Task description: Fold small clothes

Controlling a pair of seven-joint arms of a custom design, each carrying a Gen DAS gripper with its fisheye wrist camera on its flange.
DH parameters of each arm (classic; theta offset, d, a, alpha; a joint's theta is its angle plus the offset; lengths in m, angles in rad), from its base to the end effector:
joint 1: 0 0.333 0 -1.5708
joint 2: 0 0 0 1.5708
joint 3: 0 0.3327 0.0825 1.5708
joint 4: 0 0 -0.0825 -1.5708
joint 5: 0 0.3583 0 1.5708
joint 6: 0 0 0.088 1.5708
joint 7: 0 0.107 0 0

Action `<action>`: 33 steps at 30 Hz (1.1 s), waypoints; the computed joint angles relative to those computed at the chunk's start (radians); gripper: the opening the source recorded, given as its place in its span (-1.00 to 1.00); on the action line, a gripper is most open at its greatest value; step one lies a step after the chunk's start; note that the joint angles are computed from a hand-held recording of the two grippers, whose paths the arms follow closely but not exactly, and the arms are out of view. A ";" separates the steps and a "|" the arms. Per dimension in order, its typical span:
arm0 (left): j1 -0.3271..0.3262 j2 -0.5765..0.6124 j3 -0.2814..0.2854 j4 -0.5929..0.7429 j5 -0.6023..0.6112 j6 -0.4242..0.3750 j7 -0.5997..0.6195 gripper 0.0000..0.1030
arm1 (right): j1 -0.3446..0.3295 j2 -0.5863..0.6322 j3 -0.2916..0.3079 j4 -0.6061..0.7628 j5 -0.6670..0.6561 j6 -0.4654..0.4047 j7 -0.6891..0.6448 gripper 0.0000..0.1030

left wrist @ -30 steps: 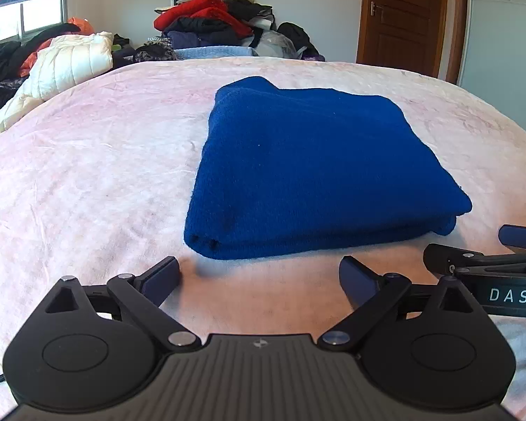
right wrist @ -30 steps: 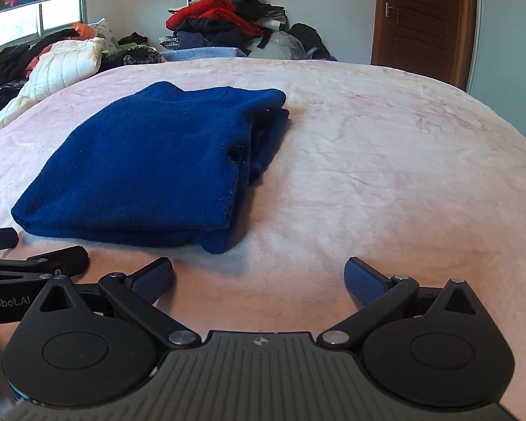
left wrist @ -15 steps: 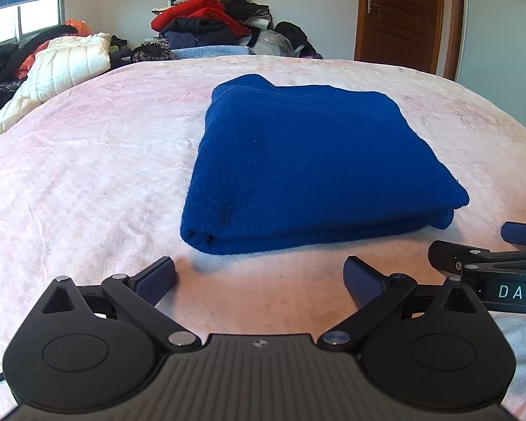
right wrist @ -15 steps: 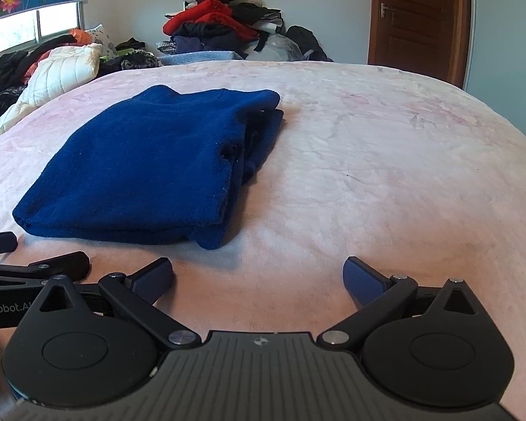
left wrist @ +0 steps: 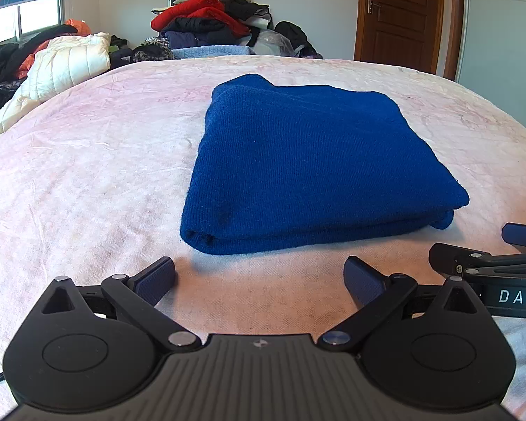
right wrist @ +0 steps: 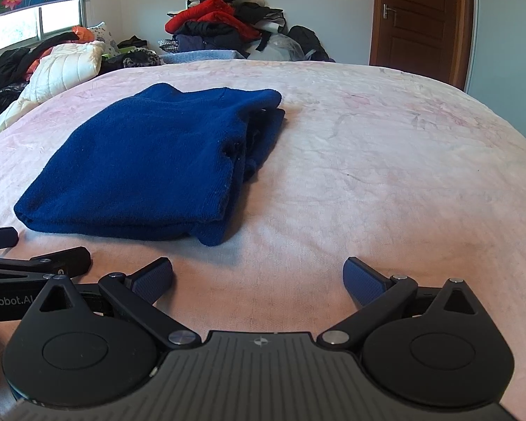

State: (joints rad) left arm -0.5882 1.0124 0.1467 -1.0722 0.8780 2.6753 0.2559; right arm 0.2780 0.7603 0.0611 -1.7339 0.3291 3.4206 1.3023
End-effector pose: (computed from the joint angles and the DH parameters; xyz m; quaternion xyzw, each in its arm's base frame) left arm 0.6946 -0.4091 0.2869 -0.6635 0.6153 -0.2880 0.3133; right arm 0.6793 0.1902 0.2827 -0.6976 0.5651 -0.2658 0.3512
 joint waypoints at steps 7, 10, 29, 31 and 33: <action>-0.004 -0.007 0.008 -0.015 0.012 0.014 -0.016 1.00 | -0.017 0.001 0.019 -0.002 -0.012 0.008 0.006 0.96; -0.003 -0.007 0.008 -0.017 0.015 0.017 -0.018 1.00 | 0.007 -0.001 -0.007 -0.003 0.000 0.004 0.006 0.96; 0.011 -0.006 -0.010 -0.008 -0.027 0.014 0.039 1.00 | 0.011 -0.002 -0.009 -0.005 0.005 0.004 0.003 0.96; 0.010 -0.005 -0.010 -0.006 -0.029 0.012 0.041 1.00 | 0.011 -0.003 -0.009 -0.005 0.006 0.004 0.003 0.96; 0.010 -0.005 -0.009 -0.006 -0.030 0.013 0.041 1.00 | 0.012 -0.002 -0.010 -0.005 0.006 0.004 0.003 0.96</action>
State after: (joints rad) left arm -0.5786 1.0072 0.1375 -1.0781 0.8484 2.6878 0.2972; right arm 0.2896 0.7578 0.0512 -1.7388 0.3350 3.4244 1.3048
